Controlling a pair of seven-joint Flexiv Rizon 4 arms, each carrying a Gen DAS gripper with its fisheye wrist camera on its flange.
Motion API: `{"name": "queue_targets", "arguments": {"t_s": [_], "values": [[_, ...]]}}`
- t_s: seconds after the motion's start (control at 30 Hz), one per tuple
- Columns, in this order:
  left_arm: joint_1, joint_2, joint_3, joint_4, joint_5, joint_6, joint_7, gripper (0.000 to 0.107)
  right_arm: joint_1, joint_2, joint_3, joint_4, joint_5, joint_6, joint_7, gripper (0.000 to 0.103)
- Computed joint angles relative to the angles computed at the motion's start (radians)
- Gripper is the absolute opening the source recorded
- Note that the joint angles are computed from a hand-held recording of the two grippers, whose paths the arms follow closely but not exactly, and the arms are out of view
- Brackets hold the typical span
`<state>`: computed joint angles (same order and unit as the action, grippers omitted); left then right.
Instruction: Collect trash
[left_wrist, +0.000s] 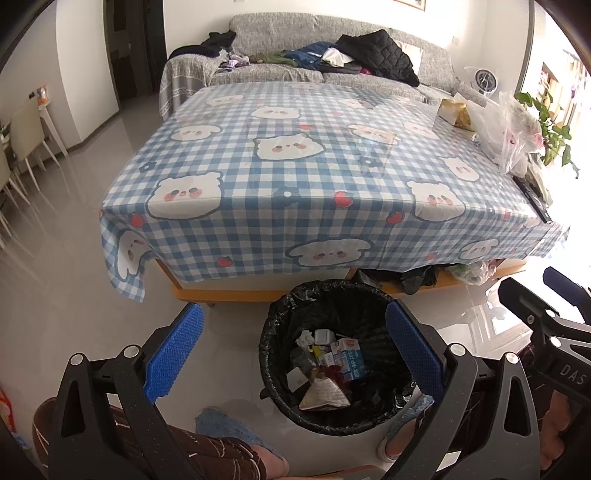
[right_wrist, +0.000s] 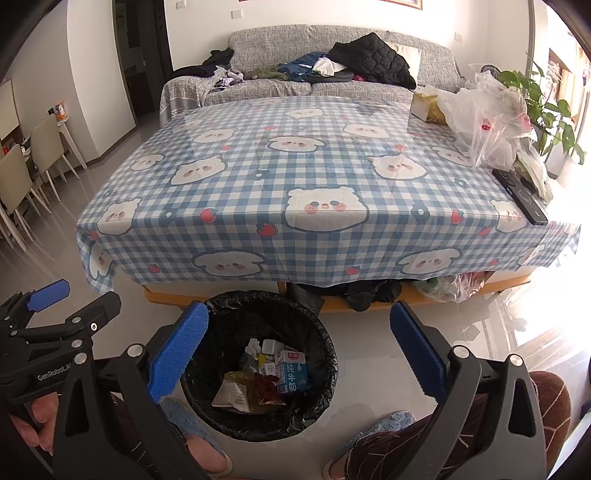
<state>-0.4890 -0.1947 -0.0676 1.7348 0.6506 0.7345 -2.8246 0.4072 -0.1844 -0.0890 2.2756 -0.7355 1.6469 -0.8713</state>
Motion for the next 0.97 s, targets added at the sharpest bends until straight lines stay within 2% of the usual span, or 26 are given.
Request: {"name": "queue_targets", "arguments": {"t_s": [0.07, 0.97], "values": [[0.007, 0.003, 0.0, 0.01, -0.013, 0.022, 0.006, 0.097, 0.002, 0.0, -0.003, 0.0, -0.002, 0.001, 0.002, 0.095], [-0.006, -0.006, 0.002, -0.004, -0.006, -0.001, 0.007, 0.097, 0.009, -0.003, -0.012, 0.0, 0.006, 0.004, -0.004, 0.095]]}}
